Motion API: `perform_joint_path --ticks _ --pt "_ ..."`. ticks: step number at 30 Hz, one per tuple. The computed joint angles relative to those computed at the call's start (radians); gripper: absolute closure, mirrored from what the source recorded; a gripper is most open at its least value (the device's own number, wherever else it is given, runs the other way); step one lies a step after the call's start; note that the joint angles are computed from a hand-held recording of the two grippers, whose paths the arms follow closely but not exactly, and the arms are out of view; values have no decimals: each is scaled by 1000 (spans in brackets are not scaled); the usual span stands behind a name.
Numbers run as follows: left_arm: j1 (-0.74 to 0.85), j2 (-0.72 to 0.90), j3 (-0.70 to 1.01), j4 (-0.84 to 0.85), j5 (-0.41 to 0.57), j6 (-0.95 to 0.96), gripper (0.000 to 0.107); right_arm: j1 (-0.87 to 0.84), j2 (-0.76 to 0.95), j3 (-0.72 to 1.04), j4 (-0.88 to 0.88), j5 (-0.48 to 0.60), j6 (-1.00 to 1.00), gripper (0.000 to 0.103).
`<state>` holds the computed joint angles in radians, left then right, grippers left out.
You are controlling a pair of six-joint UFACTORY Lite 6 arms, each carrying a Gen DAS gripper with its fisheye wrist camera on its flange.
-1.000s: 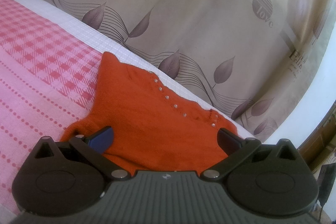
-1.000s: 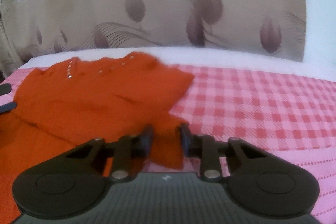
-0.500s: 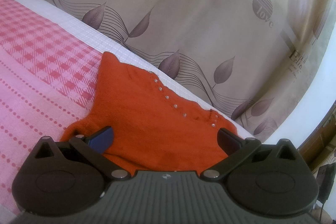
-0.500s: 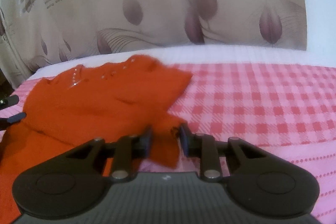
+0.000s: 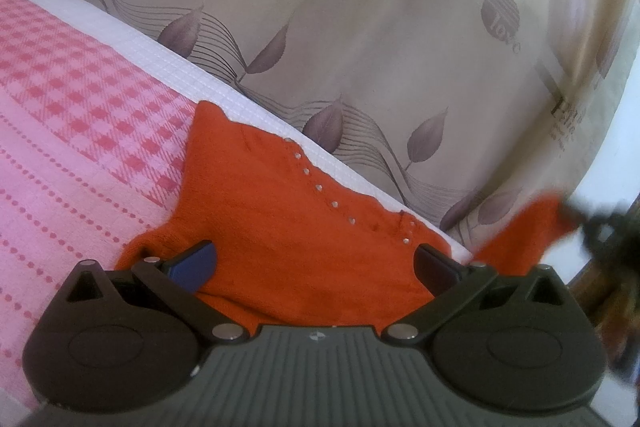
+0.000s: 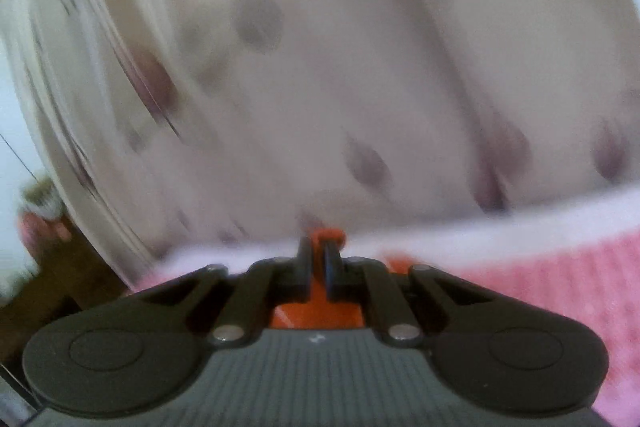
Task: Fold small clothes
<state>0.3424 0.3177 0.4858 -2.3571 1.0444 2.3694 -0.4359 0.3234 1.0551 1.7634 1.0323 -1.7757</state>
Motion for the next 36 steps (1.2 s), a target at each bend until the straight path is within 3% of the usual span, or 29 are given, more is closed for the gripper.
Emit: perform_joint_path --ticks 3,9,13,20,25,27,32,34,36 --pt "-2 1 0 -4 1 -3 4 -6 52 75 93 35 30 97" --pt "-5 -5 -5 -12 -2 -1 4 6 345 184 71 -178 69 97" --pt "-2 -6 -5 -12 -1 -2 4 -7 439 184 107 -212 37 97" --pt "3 -11 -8 -18 0 -4 4 -5 420 151 124 -224 -6 96" --pt "83 -43 -53 -80 55 -34 4 -15 335 44 211 -210 -111 95" --pt "117 -78 -37 -63 -9 -79 4 20 248 -39 315 -279 -244 95" --pt "111 -108 150 106 -225 -26 4 63 124 -211 434 -187 -456 93" --pt "87 -67 259 173 -302 -2 6 106 118 -247 496 -188 -552 87" --pt "59 4 375 235 -360 27 7 135 153 -258 533 -172 -600 73"
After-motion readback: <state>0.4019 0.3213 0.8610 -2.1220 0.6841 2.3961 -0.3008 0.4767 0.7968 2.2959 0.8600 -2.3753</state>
